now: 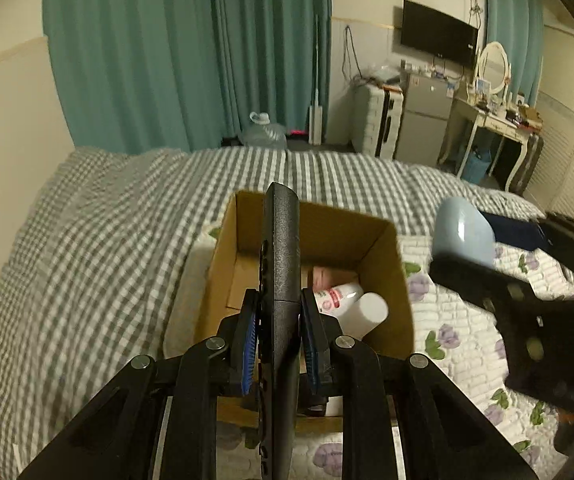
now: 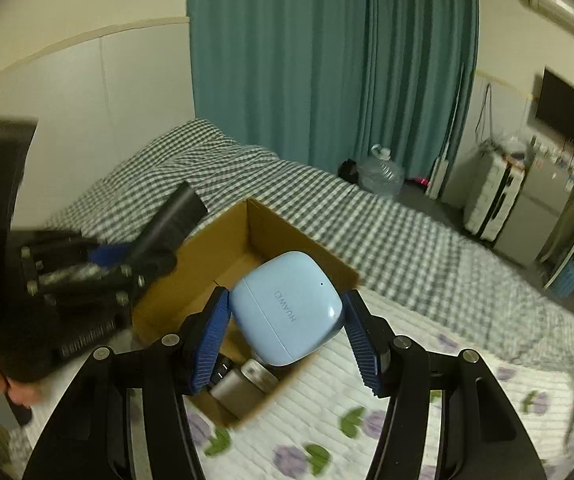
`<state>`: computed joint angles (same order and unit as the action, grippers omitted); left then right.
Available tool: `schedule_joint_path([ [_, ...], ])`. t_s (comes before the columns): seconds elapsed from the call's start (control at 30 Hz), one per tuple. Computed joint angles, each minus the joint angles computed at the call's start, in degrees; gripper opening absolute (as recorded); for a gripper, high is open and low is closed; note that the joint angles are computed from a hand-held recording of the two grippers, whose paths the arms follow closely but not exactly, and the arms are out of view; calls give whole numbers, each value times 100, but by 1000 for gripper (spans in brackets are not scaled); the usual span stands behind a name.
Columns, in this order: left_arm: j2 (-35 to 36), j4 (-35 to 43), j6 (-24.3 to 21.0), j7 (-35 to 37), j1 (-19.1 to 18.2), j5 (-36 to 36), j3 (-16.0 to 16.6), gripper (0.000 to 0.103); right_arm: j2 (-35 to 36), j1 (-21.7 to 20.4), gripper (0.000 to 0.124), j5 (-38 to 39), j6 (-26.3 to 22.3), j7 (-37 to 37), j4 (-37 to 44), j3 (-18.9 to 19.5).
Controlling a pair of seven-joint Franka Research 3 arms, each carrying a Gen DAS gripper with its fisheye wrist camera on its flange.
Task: Organize rigid objects
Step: 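Carry the remote and earbud case into the box and open both grippers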
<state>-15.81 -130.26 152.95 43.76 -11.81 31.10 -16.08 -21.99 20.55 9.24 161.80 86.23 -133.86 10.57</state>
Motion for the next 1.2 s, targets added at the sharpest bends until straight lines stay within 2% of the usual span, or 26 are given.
schedule_joint_path([
  [0.17, 428, 147, 200, 187, -9, -154, 108, 20, 740, -91, 57, -75, 95, 264, 452, 30],
  [0.27, 723, 352, 173, 291, -15, -178, 138, 20, 1113, -220, 57, -366, 57, 624, 717, 64],
  [0.43, 982, 461, 323, 354, -22, -217, 212, 20, 1549, -155, 57, -622, 117, 877, 966, -57],
  [0.63, 1147, 508, 337, 338, -31, -104, 234, 20, 1848, 66, 58, -283, 195, 496, 1107, -223],
  [0.8, 1213, 555, 252, 195, -54, 66, 236, 21, 1884, 95, 58, -321, 321, 558, 1059, -262],
  [0.9, 1157, 560, 193, 37, -61, 246, 223, 23, 1770, 89, 64, -171, 478, 546, 935, -286],
  [1.2, 556, 458, -53, -123, -141, 443, 59, 23, 792, -247, 64, -672, 375, 1048, 412, -90],
])
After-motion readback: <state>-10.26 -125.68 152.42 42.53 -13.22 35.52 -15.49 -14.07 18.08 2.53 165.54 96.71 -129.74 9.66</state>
